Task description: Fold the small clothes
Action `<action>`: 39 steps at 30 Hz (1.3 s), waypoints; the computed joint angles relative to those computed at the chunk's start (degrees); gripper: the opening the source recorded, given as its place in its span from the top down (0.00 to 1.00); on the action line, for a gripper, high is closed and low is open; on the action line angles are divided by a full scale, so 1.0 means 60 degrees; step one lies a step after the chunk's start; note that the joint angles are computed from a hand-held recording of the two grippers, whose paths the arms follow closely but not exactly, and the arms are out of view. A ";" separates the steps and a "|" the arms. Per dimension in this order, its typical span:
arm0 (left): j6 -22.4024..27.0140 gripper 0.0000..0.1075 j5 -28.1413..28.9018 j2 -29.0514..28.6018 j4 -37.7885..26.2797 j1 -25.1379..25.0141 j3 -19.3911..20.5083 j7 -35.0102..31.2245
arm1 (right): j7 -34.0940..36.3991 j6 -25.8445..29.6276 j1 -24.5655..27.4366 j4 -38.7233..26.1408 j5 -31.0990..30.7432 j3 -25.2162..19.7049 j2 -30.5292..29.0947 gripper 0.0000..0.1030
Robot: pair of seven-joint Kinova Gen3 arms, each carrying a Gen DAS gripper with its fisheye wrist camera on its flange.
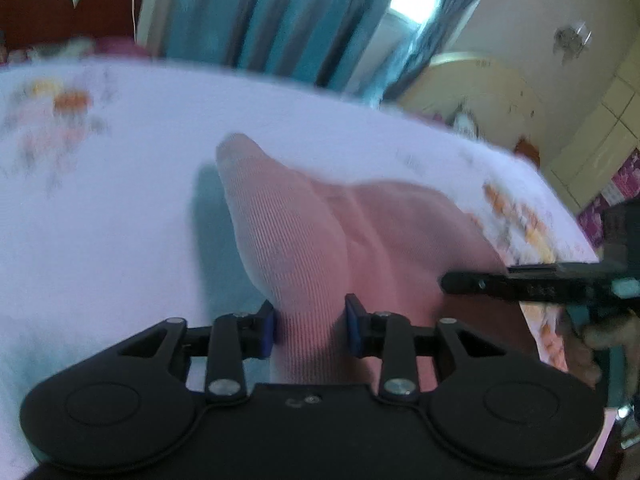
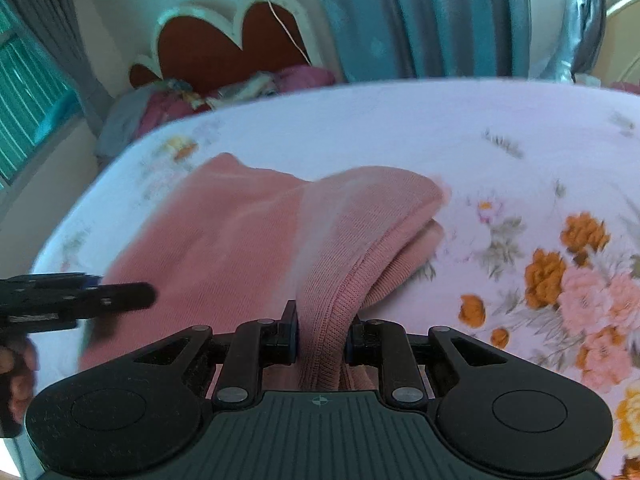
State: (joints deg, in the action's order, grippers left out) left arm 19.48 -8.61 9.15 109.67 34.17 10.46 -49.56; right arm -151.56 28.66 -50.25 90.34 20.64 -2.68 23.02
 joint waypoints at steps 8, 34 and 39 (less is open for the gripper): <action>-0.1267 0.37 0.0414 -0.0210 0.1127 0.1809 -0.2202 0.0125 | -0.1061 -0.1787 0.0853 0.1382 0.0092 -0.0358 -0.0052 0.65; -0.2280 0.51 -0.7151 0.0351 0.0844 -0.1581 0.0792 0.6805 | -0.3637 -0.0111 -0.0499 0.0577 0.4083 0.0607 0.0285 0.81; -0.4221 0.54 -0.8250 0.1489 0.0762 -0.3793 0.1780 0.8714 | -0.5005 -0.0314 0.0034 0.0588 0.4143 0.0577 0.0369 0.81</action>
State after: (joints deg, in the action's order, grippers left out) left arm -5.85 -58.11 18.08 114.24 11.42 21.14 2.72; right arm -181.58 26.77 -50.04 93.87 45.50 0.78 25.23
